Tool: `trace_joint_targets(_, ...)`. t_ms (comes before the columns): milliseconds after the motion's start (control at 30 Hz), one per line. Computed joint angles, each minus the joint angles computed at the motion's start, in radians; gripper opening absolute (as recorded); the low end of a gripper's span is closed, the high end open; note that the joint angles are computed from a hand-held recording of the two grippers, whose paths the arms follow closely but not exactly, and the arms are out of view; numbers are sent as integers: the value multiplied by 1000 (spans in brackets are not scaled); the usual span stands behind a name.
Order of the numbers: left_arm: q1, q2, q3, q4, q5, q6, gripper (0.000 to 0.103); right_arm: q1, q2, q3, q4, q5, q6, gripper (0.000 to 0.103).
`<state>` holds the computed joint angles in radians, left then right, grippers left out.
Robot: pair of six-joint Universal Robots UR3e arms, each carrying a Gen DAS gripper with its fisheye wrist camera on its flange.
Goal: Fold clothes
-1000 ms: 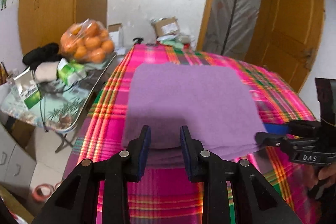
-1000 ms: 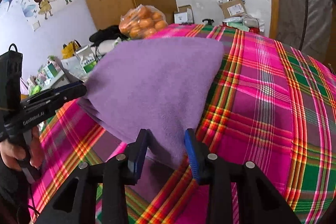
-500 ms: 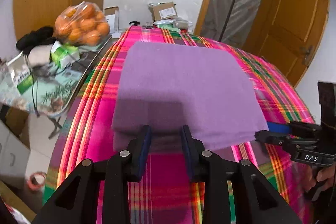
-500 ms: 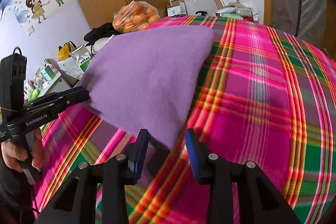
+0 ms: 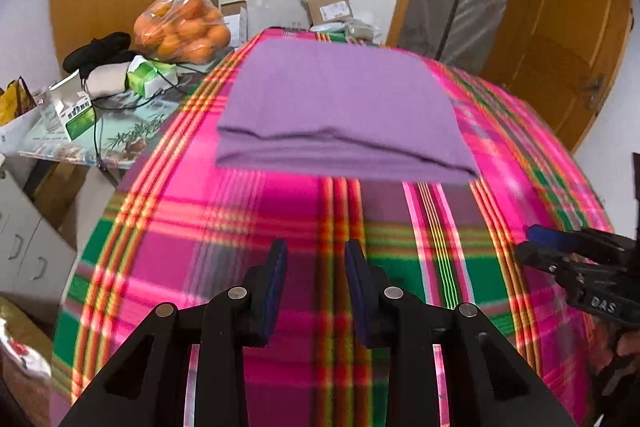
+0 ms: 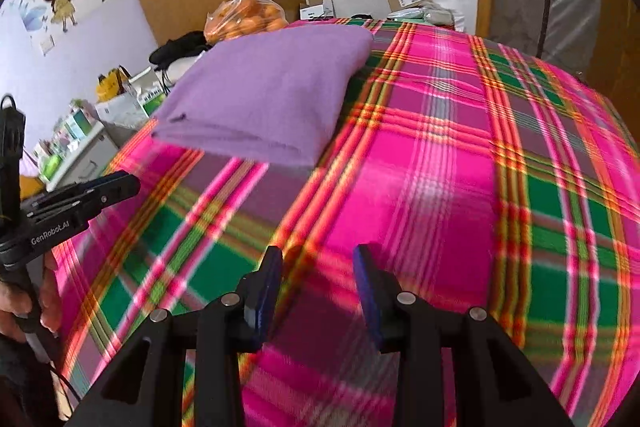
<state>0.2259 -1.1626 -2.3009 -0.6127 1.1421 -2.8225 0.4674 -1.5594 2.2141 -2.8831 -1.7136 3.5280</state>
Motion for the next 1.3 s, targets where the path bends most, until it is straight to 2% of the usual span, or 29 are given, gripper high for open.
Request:
trace_joint_targets(167, -83, 2, -15, 33, 114, -56, 30, 115, 14, -2, 21, -149, 38, 39)
trace_joint_targets(300, -148, 5, -26, 63, 206, -79, 31, 146, 16, -8, 40, -186, 68, 40)
trace_joint_targets(500, -141, 31, -38, 48, 204, -81, 32, 154, 33, -25, 48, -201, 80, 42)
trace_joint_targets(567, -148, 26, -33, 48, 209, -83, 35, 151, 31, -20, 42, -197, 79, 42)
trace_joint_targets(633, -162, 14, -26, 52, 217, -78, 43, 152, 32, -18, 38, -196, 80, 43)
trace_joint_targets(700, -170, 4, -19, 56, 224, -79, 45, 152, 31, -15, 36, -196, 82, 43)
trace_joint_targets(1300, -180, -3, -19, 64, 232, -90, 46, 149, 26, -7, 24, -178, 86, 45)
